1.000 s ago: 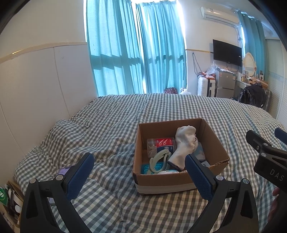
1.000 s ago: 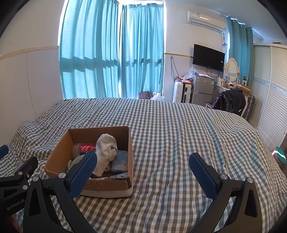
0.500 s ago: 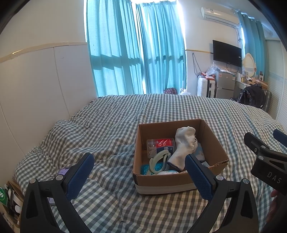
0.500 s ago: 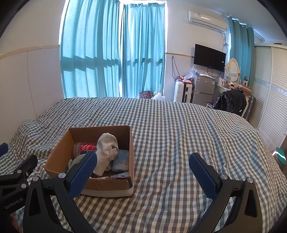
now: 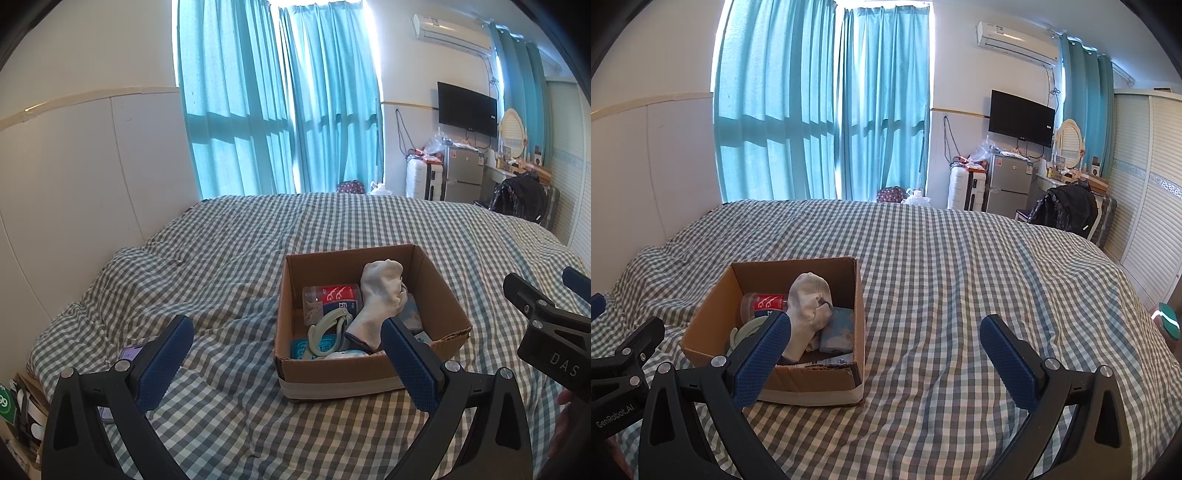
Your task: Organize objects
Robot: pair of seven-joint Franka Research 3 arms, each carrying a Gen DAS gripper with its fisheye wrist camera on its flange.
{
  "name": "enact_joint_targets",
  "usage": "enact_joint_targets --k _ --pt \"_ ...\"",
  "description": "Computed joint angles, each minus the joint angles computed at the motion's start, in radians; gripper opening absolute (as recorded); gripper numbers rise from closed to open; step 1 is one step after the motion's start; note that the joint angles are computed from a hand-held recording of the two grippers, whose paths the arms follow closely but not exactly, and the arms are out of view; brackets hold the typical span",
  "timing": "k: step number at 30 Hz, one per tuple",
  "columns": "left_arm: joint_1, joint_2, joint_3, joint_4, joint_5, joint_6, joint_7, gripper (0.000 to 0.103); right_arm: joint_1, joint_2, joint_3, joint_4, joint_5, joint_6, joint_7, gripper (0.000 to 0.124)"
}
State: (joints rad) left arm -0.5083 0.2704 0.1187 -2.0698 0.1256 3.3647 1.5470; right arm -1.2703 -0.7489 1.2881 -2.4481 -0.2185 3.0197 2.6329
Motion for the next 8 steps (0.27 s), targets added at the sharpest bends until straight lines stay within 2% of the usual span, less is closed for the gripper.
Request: enact_joint_targets --k 8 --pt "0.017 0.001 -0.015 -0.007 -0.008 0.021 0.014 0.103 0.003 0.002 -0.003 -0.005 -0.003 0.004 0.000 0.103"
